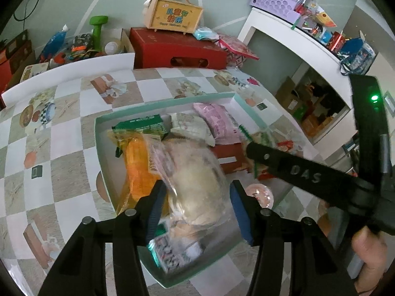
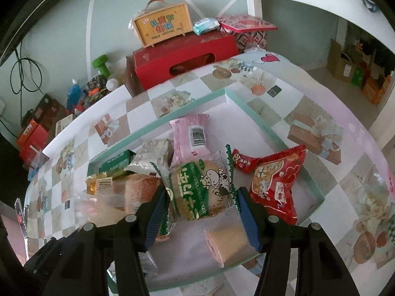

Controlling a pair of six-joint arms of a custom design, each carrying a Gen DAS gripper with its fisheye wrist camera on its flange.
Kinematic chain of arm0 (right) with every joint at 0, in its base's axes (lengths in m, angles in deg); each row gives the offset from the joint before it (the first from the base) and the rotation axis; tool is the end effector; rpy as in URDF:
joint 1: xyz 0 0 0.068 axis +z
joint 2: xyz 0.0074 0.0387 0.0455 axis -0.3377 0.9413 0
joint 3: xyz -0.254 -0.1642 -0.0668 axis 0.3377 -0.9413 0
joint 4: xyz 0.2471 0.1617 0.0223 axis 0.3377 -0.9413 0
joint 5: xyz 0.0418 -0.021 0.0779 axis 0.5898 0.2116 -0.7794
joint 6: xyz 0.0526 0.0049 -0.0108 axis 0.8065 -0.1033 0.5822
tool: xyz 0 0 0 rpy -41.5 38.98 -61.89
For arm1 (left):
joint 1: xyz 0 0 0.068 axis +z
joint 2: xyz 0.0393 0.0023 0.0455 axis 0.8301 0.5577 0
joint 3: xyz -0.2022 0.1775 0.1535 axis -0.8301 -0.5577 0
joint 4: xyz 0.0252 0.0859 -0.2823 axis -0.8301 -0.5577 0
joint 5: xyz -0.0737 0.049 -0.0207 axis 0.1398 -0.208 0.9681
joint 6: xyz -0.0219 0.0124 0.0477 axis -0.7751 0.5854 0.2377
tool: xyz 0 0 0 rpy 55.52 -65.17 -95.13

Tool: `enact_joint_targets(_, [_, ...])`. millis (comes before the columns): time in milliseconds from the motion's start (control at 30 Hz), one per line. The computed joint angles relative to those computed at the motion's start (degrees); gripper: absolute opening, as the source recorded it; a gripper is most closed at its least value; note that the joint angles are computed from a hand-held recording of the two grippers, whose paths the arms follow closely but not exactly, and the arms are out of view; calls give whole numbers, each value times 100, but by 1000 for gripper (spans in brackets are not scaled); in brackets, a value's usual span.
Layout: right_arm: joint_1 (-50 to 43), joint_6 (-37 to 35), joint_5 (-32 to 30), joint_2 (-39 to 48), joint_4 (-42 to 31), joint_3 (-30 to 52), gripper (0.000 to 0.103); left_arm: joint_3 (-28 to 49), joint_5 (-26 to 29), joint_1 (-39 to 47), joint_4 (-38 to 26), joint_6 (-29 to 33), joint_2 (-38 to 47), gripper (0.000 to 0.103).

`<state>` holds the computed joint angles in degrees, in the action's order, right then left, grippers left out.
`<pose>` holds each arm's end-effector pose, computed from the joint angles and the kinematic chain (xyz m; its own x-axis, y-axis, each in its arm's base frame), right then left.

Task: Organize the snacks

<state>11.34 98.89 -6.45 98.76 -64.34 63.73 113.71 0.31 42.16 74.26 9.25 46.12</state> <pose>0.2618 0.1469 0.1738 -0.8097 0.2807 -0.5153 0.2259 0.9596 0.1678 0.2445 -0.0725 0.1612 -0.8165 0.0849 -0.5711 0.3214 0.8885 -0.3274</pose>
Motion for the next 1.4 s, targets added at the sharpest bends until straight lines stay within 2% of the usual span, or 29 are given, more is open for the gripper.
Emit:
enact_joint_targets(33, [-6, 6, -9, 6, -9, 1, 61, -6, -29, -15, 1, -5, -28, 67])
enact_joint_targets(67, [-8, 12, -13, 7, -17, 1, 61, -13, -56, -28, -2, -4, -63, 68])
enact_joint_targets(233, [-7, 4, -58, 40, -76, 39, 62, 1, -43, 57, -183, -27, -268, 68])
enact_joint_targets(333, [1, -9, -80, 89, -97, 74, 63, 42, -28, 237, -309, -102, -377, 73])
enact_joint_targets(400, [11, -16, -65, 126, -115, 99, 65, 61, -42, 377, -379, -146, -424, 76])
enact_joint_targets(700, [82, -36, 89, 237, -256, 211, 78, 116, -405, 975, -520, -427, -319, 77])
enact_joint_targets(733, [85, -42, 105, 248, -267, 222, 78, 115, -454, 1045, -514, -471, -291, 78])
enact_joint_targets(767, [88, -53, 116, 254, -277, 230, 79, 111, -489, 1114, -516, -502, -273, 85])
enact_joint_targets(833, [104, -67, 144, 275, -296, 253, 82, 103, -632, 1236, -490, -585, -217, 93])
enact_joint_targets(1100, [173, -106, 281, 308, -297, 298, 101, 15, -1577, 1361, -260, -727, -14, 101])
enact_joint_targets(1400, [214, -150, 338, 251, -213, 286, 103, 52, -2214, 1221, -381, -555, 65, 103])
